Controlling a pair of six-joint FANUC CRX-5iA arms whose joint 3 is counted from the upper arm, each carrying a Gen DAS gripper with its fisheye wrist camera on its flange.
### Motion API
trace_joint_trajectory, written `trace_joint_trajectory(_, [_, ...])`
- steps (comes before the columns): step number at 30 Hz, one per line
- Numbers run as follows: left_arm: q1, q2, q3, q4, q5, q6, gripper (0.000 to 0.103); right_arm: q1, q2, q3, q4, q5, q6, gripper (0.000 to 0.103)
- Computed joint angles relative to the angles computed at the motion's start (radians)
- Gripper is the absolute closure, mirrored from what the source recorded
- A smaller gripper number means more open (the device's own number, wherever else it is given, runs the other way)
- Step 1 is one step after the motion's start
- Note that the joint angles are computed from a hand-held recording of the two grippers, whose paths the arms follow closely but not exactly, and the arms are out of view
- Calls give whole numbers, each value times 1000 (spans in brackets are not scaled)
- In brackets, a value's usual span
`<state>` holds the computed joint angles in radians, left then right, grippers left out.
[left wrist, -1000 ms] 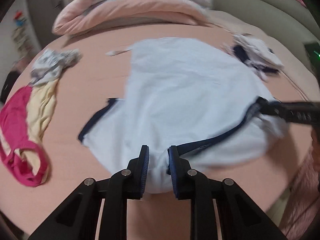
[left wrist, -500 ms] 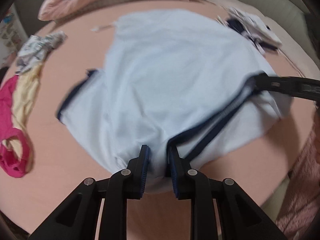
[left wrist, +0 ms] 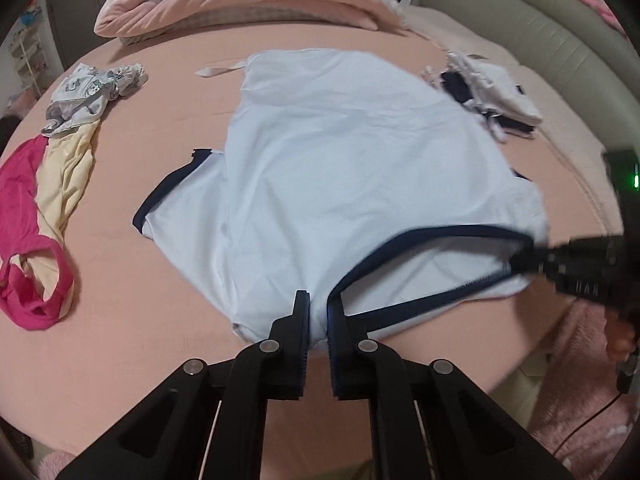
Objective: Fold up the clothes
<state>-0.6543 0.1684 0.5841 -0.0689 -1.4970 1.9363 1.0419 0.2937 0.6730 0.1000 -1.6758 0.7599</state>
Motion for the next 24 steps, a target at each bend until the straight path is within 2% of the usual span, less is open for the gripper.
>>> trace_joint_trajectory(3, [-8,-9,-33,29,-20,-5,96,39,-65,-87,-6,-6,-23,92])
trace_joint_trajectory(6, [6,-17,-110,103,-43,6,96,84,-94,-147,3,-20,-18,92])
trace_joint_trajectory(9, [2,-38,-147,124,-25,6,93,124,-89,-155,41,-39,29,85])
trace_joint_trajectory(10, [9,-45,-151,146,-16,-8,93,123,-90,-147,29,-40,39,79])
trace_joint_trajectory(13, [34,-89,-169,191,34,-32,93,118,-110,-130,-11,-26,65,75])
trace_joint_trajectory(16, [57,-133,-187,197,88,-30,93,123,-193,-191,10,80,4,75])
trace_joint_trajectory(18, [90,-139,-213,258,135,-59,93,119,-249,-251,51,168,-95,75])
trace_joint_trajectory(20, [83,-113,-190,235,138,-52,93,105,-270,-279,77,221,-149,75])
trace_joint_trajectory(21, [64,-87,-162,198,125,-44,93,99,-232,-265,95,245,-157,75])
trace_joint_trajectory(24, [26,6,-78,126,30,-41,93,95,-170,-263,151,183,-152,75])
